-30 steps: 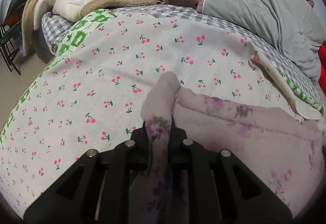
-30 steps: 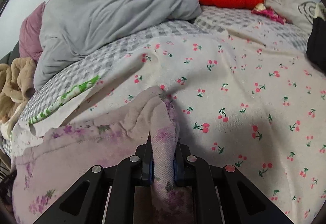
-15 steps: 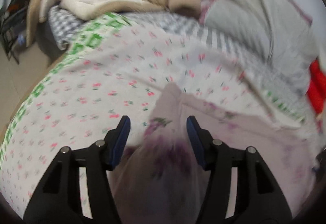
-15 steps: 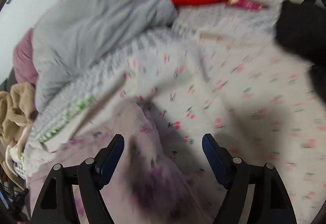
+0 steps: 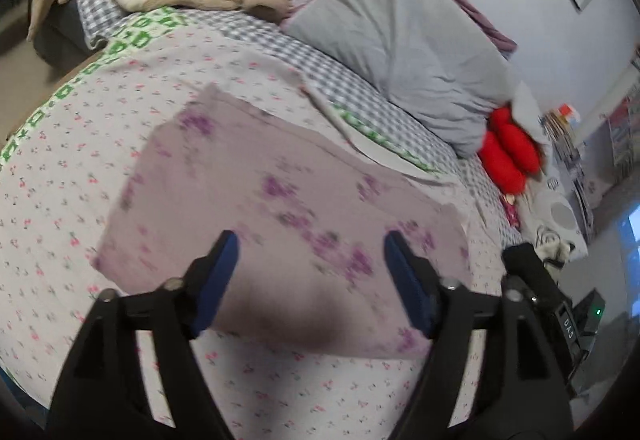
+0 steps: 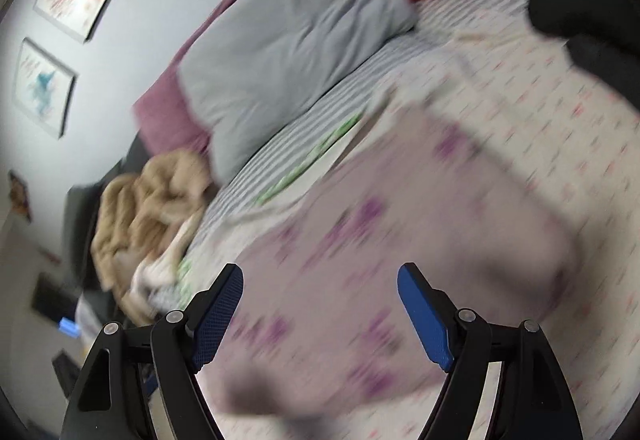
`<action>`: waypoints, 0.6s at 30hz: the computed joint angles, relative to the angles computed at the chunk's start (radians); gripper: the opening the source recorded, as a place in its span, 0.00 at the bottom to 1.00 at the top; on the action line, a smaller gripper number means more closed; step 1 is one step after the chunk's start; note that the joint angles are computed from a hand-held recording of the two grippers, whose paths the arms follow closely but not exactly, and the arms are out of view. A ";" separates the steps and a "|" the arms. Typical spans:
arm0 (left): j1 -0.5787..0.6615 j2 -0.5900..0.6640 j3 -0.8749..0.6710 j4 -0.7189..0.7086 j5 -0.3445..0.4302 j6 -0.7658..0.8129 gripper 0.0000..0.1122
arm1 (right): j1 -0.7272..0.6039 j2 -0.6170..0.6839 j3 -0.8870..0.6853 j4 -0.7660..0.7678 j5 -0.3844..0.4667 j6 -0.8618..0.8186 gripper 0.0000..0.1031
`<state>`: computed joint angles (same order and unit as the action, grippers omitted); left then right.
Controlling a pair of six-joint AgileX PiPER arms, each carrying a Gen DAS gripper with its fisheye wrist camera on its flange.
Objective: Fold large clothes
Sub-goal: 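Open both tools and release the folded jacket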
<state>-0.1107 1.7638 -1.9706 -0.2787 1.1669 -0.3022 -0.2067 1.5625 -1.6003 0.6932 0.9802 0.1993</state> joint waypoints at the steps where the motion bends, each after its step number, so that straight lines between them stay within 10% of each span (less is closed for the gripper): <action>1: -0.030 -0.031 0.076 0.024 -0.056 0.013 0.73 | 0.030 -0.019 0.032 -0.005 -0.025 0.005 0.79; 6: -0.002 -0.050 0.396 -0.051 -0.242 0.152 0.73 | 0.172 0.003 0.105 -0.197 -0.028 0.030 0.79; 18: 0.116 0.066 0.420 -0.218 -0.234 0.255 0.68 | 0.138 0.035 0.218 -0.346 -0.149 -0.106 0.79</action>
